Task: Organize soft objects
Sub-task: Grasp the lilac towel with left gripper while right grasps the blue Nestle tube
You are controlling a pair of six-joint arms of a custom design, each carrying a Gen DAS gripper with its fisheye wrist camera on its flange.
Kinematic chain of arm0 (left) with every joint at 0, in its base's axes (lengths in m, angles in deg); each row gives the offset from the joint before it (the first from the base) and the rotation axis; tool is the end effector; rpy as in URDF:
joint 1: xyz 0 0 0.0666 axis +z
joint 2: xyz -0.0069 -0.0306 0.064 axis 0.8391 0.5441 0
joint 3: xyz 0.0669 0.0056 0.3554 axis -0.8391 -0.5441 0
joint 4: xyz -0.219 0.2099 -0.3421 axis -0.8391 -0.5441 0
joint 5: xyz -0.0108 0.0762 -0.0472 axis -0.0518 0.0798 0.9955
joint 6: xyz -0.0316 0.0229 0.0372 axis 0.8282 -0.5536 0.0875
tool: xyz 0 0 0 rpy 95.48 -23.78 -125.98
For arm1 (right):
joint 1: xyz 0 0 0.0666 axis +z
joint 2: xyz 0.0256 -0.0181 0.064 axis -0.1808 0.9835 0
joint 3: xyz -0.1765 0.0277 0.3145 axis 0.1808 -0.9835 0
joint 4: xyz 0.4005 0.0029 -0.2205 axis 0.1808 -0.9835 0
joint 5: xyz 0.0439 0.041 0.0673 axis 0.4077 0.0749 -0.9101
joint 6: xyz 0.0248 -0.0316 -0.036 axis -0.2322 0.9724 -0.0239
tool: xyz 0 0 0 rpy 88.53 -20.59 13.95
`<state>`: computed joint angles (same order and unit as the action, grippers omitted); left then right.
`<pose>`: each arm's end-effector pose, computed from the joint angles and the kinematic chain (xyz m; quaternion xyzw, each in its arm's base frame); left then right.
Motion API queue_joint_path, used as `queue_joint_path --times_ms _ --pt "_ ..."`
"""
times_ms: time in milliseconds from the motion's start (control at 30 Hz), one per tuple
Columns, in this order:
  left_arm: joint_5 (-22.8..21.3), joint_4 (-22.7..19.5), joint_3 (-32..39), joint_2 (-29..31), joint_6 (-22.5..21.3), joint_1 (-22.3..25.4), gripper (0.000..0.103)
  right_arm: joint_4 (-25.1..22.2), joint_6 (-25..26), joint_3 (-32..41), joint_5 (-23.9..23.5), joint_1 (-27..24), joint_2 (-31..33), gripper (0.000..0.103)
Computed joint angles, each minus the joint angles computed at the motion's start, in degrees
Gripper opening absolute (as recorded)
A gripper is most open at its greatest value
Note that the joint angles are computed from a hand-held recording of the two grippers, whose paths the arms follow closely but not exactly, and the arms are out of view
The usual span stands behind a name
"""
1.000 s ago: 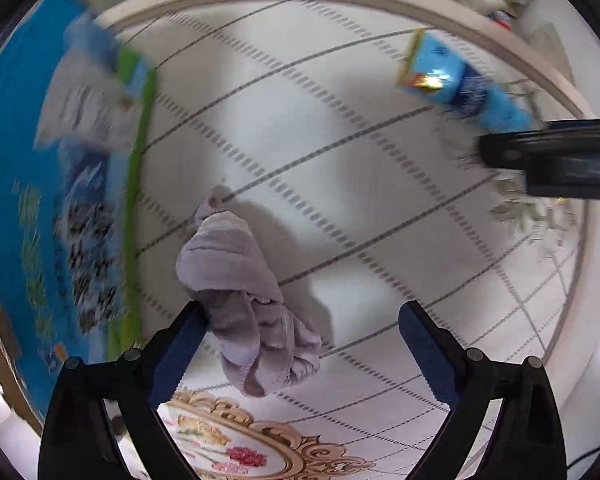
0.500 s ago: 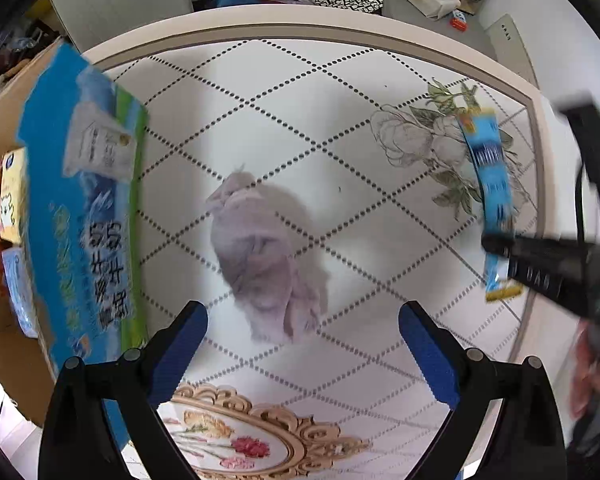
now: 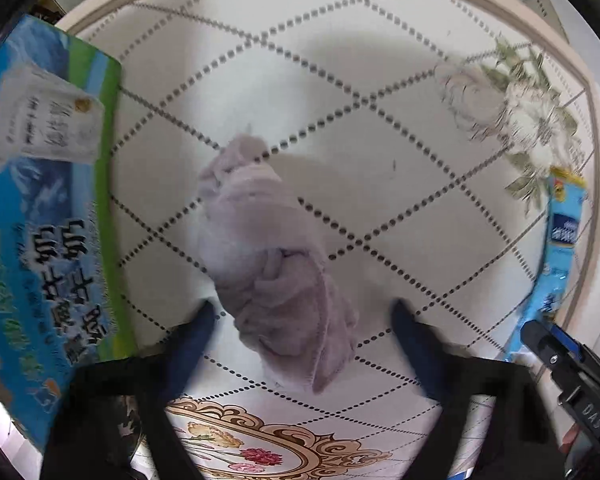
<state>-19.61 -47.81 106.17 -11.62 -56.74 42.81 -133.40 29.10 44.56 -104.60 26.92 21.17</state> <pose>0.3813 -0.0994 0.2774 -0.0193 -0.9913 0.0019 0.1303 0.3403 0.2728 0.3314 -0.1629 -0.9735 -0.1340 0.0879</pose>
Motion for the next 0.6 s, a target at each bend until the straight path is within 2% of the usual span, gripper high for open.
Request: queue_joint_path --times_ms 67,133,200,267,300,333,400,600 --pt "0.1 1.1 -0.5 -0.9 0.3 -0.6 0.047 1.1 -1.2 -1.1 0.1 -0.5 -0.9 0.056" --pt "0.0 1.2 -1.2 -2.2 0.3 -1.9 0.035 1.3 -1.1 -1.8 1.7 -0.4 -1.4 0.055" --pt "-0.3 1.2 -2.8 -3.9 0.5 -3.6 0.034 -0.2 -1.8 -1.4 5.6 0.7 -1.0 0.049" --pt "-0.2 1.5 -3.8 -5.1 0.9 -4.9 0.033 -3.5 -1.3 1.5 10.0 2.3 1.6 0.026" --pt "0.0 1.5 -4.2 -5.9 1.5 -5.9 0.032 -3.9 -1.5 1.9 10.9 2.6 2.0 0.022" --pt "0.4 1.2 -4.3 -6.9 3.2 -7.6 0.03 -4.2 -1.7 2.0 11.3 2.9 2.1 0.02" --pt "0.6 -1.0 -6.9 -12.6 1.2 -5.6 0.029 -4.2 -2.1 2.1 10.5 3.5 2.0 0.017" --pt "1.6 -3.0 -8.3 -20.4 1.0 -6.4 0.027 -4.2 -5.8 0.2 9.6 8.0 -2.9 0.015"
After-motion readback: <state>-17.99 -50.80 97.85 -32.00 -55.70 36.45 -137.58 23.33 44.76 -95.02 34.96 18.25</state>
